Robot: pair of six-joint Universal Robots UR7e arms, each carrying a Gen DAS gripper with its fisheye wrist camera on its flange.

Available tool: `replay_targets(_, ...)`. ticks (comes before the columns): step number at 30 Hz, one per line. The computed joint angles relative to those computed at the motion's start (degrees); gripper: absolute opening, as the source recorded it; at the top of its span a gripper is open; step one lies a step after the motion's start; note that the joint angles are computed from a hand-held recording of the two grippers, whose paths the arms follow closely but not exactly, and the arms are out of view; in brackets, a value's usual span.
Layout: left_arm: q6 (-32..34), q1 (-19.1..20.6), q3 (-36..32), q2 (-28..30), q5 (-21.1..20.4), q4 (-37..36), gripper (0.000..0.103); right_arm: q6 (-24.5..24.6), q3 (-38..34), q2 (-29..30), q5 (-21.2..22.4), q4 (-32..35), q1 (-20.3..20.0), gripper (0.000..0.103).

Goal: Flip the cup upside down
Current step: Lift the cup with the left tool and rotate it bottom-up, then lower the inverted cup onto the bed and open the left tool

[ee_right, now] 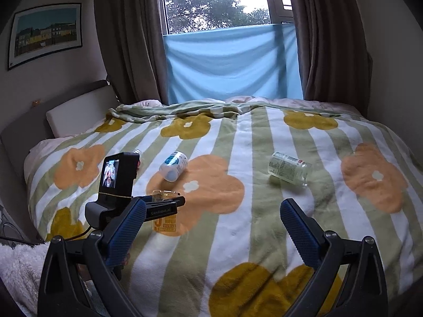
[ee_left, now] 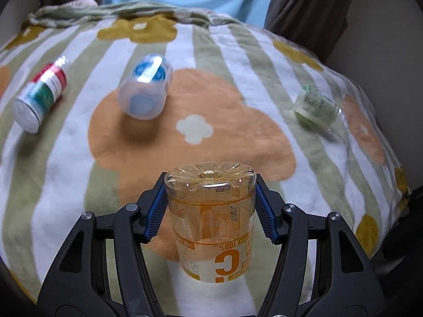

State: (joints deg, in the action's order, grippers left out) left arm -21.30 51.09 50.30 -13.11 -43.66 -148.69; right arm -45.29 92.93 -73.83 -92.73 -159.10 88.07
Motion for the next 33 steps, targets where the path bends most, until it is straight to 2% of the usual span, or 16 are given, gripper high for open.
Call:
replay_targets(2,-0.27,-0.06,1.35,-0.67,-0.33,-0.66,0.058,0.18,-0.13,0.15,-0.27,0.11,-0.09,0.102)
replay_targets(6,-2.36,-0.66,1.85,-1.71,-0.40,4.18,0.058,0.94,-0.40,0.36,-0.21,1.15,-0.15,0.102)
replay_targets(9,-5.43,-0.90,3.30,-3.15,-2.65,7.91,0.058,1.14,-0.27,0.32,0.13,1.76,-0.07,0.102)
replay_targets(15,-6.97,-1.65,5.17,-4.48,-2.73,11.07,0.057,0.86,0.43,0.08,0.46,1.80,0.24,0.102)
replay_targets(26,-1.66,-2.32,6.20,-3.59,0.82,5.81,0.057,0.97,0.55,0.06,0.07,1.29,0.48,0.102)
replay_targets(30,-2.55,-2.46,5.18,-3.32,0.95,8.99,0.057,1.07,0.60,-0.02,0.12,1.47,0.42,0.102)
replay_targets(32,-4.55,-2.54,4.51,-3.38,0.84,12.25,0.065,1.21,0.54,0.04,0.27,1.76,0.39,0.102)
replay_targets(33,-5.87,-2.63,4.11,-3.32,1.49,14.34,0.082,1.23,0.56,0.02,0.35,1.81,0.36,0.102)
